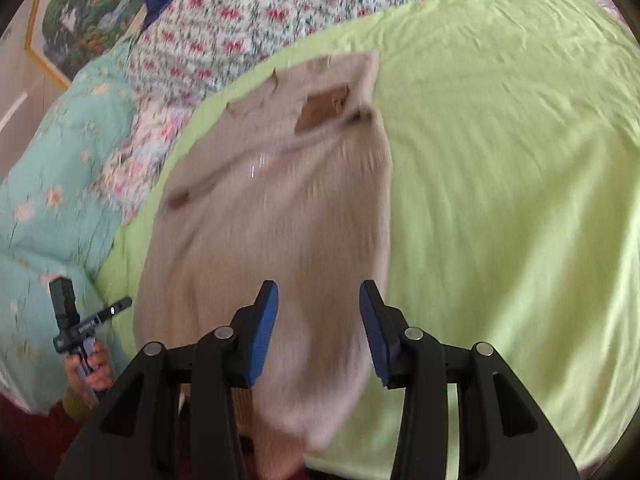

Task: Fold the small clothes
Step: 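Grasp the brown ribbed hem with both grippers, then lift the hem with both grippers and fold it toward the collar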

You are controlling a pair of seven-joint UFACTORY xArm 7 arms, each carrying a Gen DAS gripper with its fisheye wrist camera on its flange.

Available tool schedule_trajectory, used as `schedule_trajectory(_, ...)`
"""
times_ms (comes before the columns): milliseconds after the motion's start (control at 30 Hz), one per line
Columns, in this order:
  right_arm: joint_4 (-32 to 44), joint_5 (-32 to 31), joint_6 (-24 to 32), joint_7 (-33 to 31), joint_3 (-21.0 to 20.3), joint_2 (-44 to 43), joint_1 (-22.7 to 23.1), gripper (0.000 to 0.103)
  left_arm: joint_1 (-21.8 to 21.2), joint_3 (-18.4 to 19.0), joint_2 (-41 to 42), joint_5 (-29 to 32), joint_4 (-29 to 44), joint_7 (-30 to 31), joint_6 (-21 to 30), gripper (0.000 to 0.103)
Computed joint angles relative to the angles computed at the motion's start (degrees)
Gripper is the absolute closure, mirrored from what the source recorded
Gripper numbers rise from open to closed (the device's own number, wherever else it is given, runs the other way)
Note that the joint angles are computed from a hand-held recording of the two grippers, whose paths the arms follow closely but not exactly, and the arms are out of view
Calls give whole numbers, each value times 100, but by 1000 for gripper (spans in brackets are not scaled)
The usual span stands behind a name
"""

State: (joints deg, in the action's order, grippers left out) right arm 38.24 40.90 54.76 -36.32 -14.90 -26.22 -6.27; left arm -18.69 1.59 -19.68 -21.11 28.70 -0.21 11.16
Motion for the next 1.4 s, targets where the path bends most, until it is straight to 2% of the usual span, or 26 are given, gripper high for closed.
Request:
schedule_trajectory(167,-596,-404,687,-65,-213,-582,-269,59,-327,91,-931,-205,-839,111,366,37)
schedule_trajectory(300,-950,-75,1090,-375,-498,-791,-296,59,-654,166,-1496,-312,-1426,142,537,37)
schedule_trajectory(433,-1139,281,1188,-704,-453,-678,-212,59,-1464,730,-1498,-737,-1637,677,608,38)
schedule_trajectory(533,-1221,514,1226,-872,-381,-569,-187,60,-1878,1016,-1199,-1195,-1599,1157,487,39)
schedule_trajectory(567,-1242,554,1227,-910,-354,-571,-206,62,-2021,1133,-1093,-1407,-1553,1340,442,42)
schedule_trajectory(667,-1342,517,1183,-966,-317,-730,-340,89,-2318,1409,-953,-2041,-1472,1844,326,43)
schedule_trajectory(733,-1313,539,1293,-1051,-509,-805,-474,94,-2266,1349,-1022,-2246,-1532,2012,293,60)
schedule_trajectory(767,-1261,548,1417,-1165,-689,-845,-574,94,-2227,1317,-1059,-2340,-1563,2088,290,82)
schedule_trajectory(800,-1225,532,1476,-1233,-761,-881,-660,94,-2245,1382,-1089,-2474,-1569,2246,323,96)
schedule_trajectory(933,-1039,400,1698,-1414,-891,-792,-889,95,-2002,913,-1634,-2427,-1844,2292,135,97)
schedule_trajectory(1067,-963,572,1881,-1585,-775,-587,-798,95,-2197,1163,-1942,-2332,-1952,2336,54,97)
schedule_trajectory(1167,-977,572,1785,-1542,-542,-464,-792,91,-2246,1297,-1916,-2189,-1916,2325,88,96)
schedule_trajectory(1233,-1025,412,1592,-1458,-341,-405,-788,85,-2361,1493,-1719,-2211,-1791,2395,219,91)
schedule_trajectory(1300,-1110,452,1490,-1473,-294,-375,-721,85,-2504,1634,-1428,-2401,-1612,2532,330,68)
schedule_trajectory(1367,-1147,503,1460,-1503,-300,-415,-699,86,-2560,1609,-1135,-2620,-1468,2698,287,64)
schedule_trajectory(1400,-1169,486,1457,-1519,-307,-488,-709,94,-2636,1578,-1047,-2770,-1436,2822,191,68)
